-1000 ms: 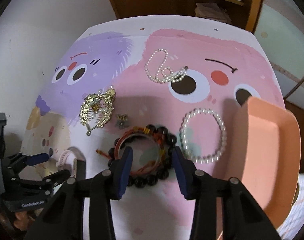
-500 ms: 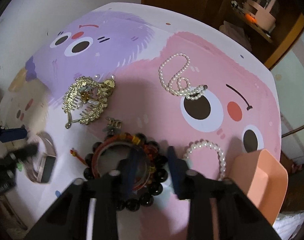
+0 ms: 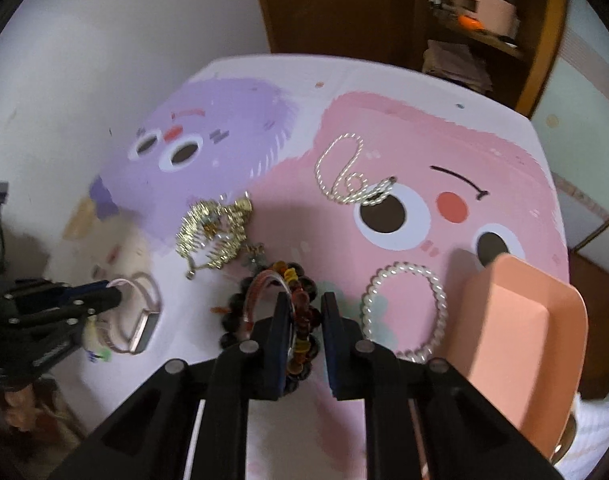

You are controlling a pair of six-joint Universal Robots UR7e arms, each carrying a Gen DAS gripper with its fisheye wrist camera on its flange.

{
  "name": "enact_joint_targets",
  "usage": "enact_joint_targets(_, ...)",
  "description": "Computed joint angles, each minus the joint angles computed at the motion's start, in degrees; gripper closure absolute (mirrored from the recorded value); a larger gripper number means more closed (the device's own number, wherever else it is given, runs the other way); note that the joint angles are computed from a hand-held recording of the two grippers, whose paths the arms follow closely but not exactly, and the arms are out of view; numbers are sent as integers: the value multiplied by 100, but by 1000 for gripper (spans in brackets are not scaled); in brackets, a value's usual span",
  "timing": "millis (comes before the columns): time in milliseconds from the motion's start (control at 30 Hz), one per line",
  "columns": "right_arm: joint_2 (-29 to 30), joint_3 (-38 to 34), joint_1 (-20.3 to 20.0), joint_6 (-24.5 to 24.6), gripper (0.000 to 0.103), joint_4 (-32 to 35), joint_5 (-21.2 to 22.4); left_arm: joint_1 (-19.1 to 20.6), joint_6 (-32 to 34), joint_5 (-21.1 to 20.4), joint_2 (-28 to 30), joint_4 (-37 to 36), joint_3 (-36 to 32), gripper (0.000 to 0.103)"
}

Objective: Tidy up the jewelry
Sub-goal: 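Lift the white smartwatch with the left tool while the right tool lifts the red bracelet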

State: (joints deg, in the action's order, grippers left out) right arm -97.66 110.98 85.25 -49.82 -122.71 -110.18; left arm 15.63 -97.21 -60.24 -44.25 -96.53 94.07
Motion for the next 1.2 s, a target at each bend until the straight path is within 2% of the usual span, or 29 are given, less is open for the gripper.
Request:
enact_joint_targets(100, -198, -246, -134, 245, 88, 535, 423, -75, 79, 183, 57, 145, -200, 97)
enact_joint_targets(233, -290, -461, -325, 380, 88, 1082, 758, -229, 134, 303, 82, 287, -397, 97)
enact_joint_targets(400, -253, -281, -405, 411, 88, 1023, 463, -296, 271, 316, 184, 367, -628, 97)
enact_joint_targets(633, -214, 75, -504, 357, 88, 490, -175, -348, 211, 246, 188, 379, -630, 97)
enact_joint_targets(967, -327, 102, -608, 290, 88, 432, -57, -324, 365, 184, 208, 172, -552, 97)
enact_joint_targets(1200, -323, 141, -580, 297, 88, 326, -166, -316, 396, 135, 216, 107, -529, 97)
